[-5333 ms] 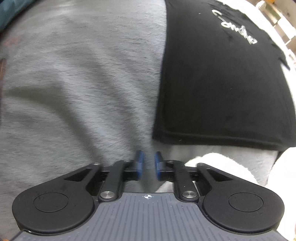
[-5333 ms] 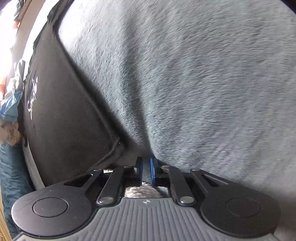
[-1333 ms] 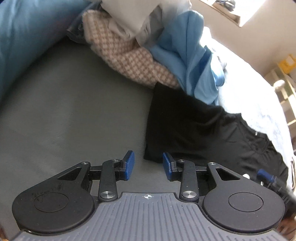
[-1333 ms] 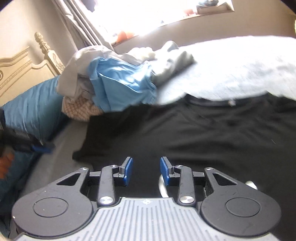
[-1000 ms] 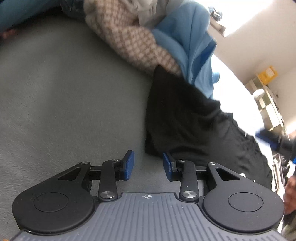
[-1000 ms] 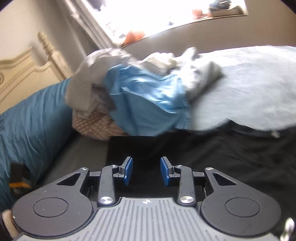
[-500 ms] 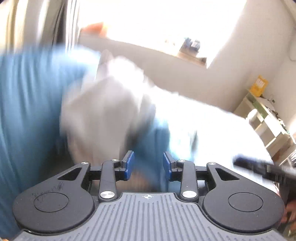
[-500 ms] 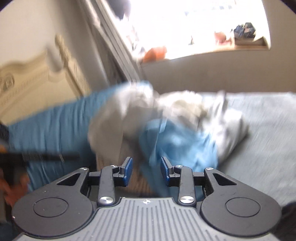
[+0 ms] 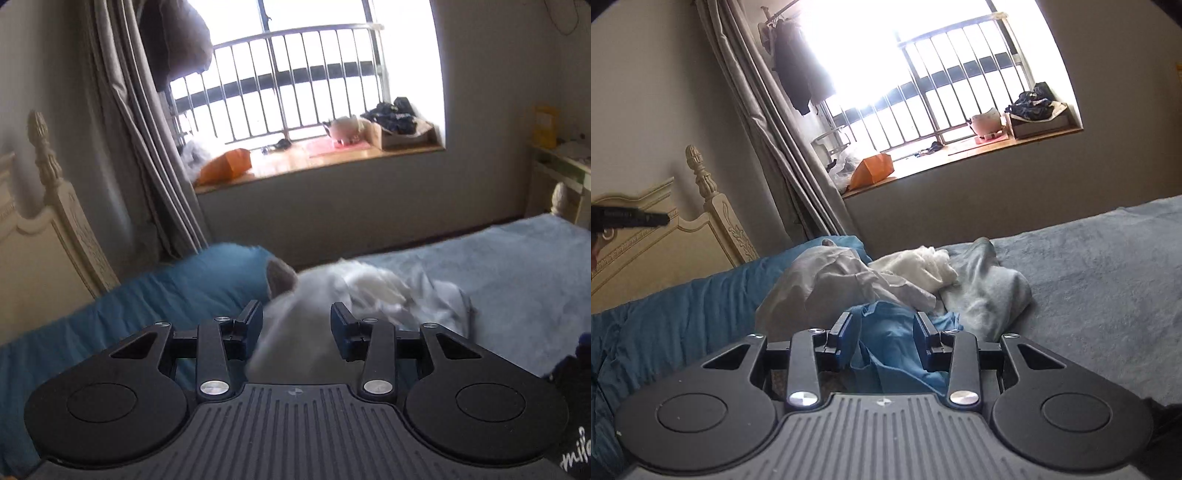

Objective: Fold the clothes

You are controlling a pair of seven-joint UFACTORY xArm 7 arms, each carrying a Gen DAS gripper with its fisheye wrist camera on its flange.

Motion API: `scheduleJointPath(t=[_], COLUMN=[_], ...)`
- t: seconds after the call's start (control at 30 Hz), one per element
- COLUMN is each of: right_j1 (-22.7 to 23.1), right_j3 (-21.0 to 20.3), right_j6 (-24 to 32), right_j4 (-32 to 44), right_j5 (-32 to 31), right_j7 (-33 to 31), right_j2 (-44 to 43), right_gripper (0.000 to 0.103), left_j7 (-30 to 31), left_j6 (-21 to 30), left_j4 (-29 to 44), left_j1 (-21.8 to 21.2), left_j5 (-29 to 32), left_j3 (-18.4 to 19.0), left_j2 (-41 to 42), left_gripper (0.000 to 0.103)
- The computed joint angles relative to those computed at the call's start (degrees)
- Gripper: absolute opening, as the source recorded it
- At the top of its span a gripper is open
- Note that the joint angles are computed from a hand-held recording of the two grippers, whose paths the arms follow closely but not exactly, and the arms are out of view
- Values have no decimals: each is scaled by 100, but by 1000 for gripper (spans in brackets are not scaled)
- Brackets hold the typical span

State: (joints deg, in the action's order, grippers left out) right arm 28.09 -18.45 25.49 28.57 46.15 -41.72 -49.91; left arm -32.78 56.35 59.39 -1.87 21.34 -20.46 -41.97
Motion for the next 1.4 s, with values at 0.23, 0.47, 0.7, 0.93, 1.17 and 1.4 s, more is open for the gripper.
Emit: scheduleJointPath(t=[0.23, 0.47, 0.7, 0.93, 1.17, 1.4], right_j1=[-33, 576, 1123, 932, 580, 324], right_j3=[14, 430, 970, 1743, 2576, 2910], right_j6=[137, 172, -212, -596, -1240, -1469], right_j4=[-1076, -1112, -288, 221, 385, 587], right_j5=[-11, 373, 1358, 1689, 934, -670], right_j7=[-190, 248, -190, -285, 232, 1619], right_j2=[-612, 337, 2364, 3380, 3798, 4380], right_gripper=[38, 38, 38, 39, 48, 48], left_j7=[-1291, -2978, -4067, -4496, -5077, -5492], left_j6=[-1349, -3747, -4983, -5218, -5545, -5594], left_j4=[-3633, -5435, -5647, -5767, -5908, -5879], left_j1=[-1289, -2155, -1388, -1552, -1397, -1266], left_j5=[-1299, -2186, -1530, -1163, -1229, -1183], left_j3=[-64, -125, -937, -976, -1043, -1412], left_j2=[-1588, -1070, -527, -574, -498, -543], left_gripper=[40, 40, 39, 36, 24, 4])
